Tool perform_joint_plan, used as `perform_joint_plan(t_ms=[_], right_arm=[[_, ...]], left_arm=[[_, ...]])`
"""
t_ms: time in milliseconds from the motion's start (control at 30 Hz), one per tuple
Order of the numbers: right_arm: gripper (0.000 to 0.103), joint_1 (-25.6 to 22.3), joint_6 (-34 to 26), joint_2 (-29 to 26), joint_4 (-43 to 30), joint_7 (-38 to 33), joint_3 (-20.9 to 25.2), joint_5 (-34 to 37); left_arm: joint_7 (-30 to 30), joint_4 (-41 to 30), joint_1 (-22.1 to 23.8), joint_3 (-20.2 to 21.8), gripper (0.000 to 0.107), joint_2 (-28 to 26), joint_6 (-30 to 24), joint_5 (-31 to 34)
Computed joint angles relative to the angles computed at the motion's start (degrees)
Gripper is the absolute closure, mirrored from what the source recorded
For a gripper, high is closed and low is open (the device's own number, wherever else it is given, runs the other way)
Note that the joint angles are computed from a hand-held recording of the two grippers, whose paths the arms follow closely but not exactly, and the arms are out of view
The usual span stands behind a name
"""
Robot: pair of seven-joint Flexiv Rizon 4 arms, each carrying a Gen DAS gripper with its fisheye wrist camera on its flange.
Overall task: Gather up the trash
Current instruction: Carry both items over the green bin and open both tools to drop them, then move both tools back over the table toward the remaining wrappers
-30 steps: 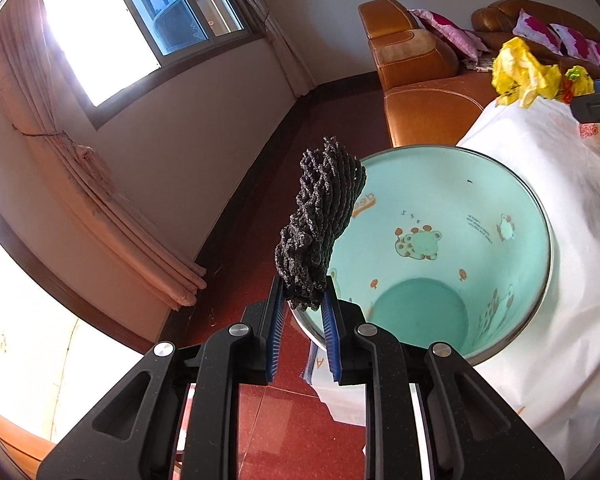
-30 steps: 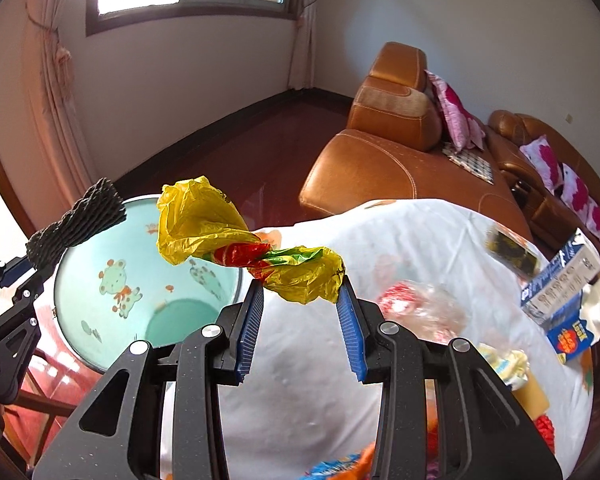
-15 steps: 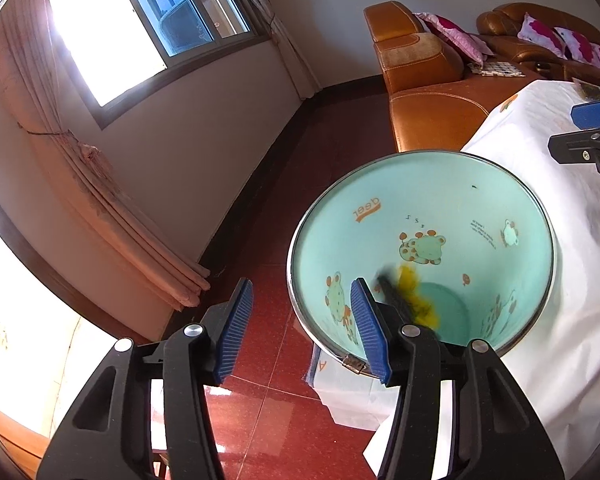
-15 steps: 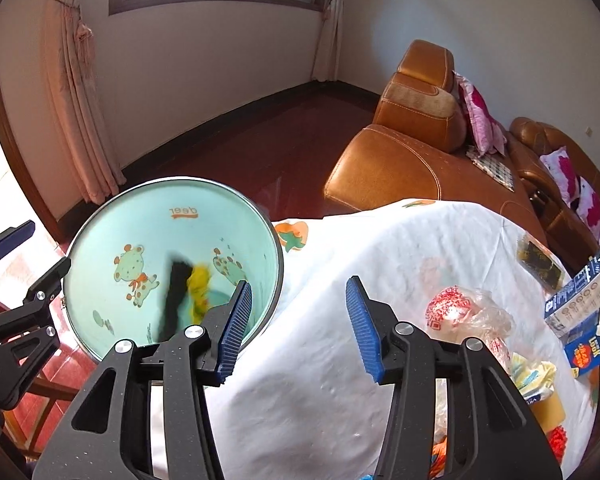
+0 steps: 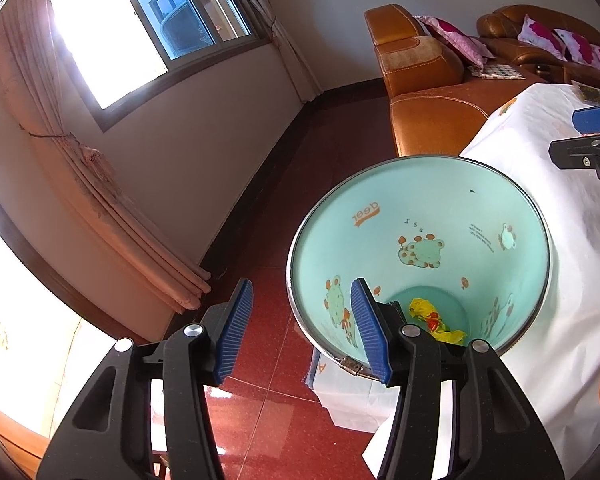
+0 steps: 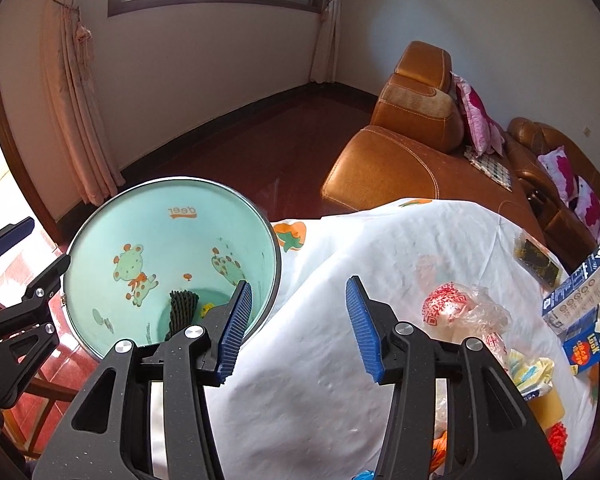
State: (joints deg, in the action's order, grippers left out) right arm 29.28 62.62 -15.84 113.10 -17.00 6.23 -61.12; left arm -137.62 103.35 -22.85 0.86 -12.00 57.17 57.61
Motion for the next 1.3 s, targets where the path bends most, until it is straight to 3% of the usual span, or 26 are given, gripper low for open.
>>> perform_joint_plan(t_ms=[867, 1300], right_arm=[[0.054, -1.1, -0.2, 2.9, 2.3, 3.6, 0.7, -2.7], [0.053, -5.6, -1.1, 12.8, 10.5, 10.8, 3.7, -6.9]], left_arm=[[-0.5, 0.0, -0.5, -1.1, 0.054, 1.5, -0.3, 1.2], [-1.2, 0.2, -2.4, -3.5, 0.048, 3.2, 1.2, 3.2]])
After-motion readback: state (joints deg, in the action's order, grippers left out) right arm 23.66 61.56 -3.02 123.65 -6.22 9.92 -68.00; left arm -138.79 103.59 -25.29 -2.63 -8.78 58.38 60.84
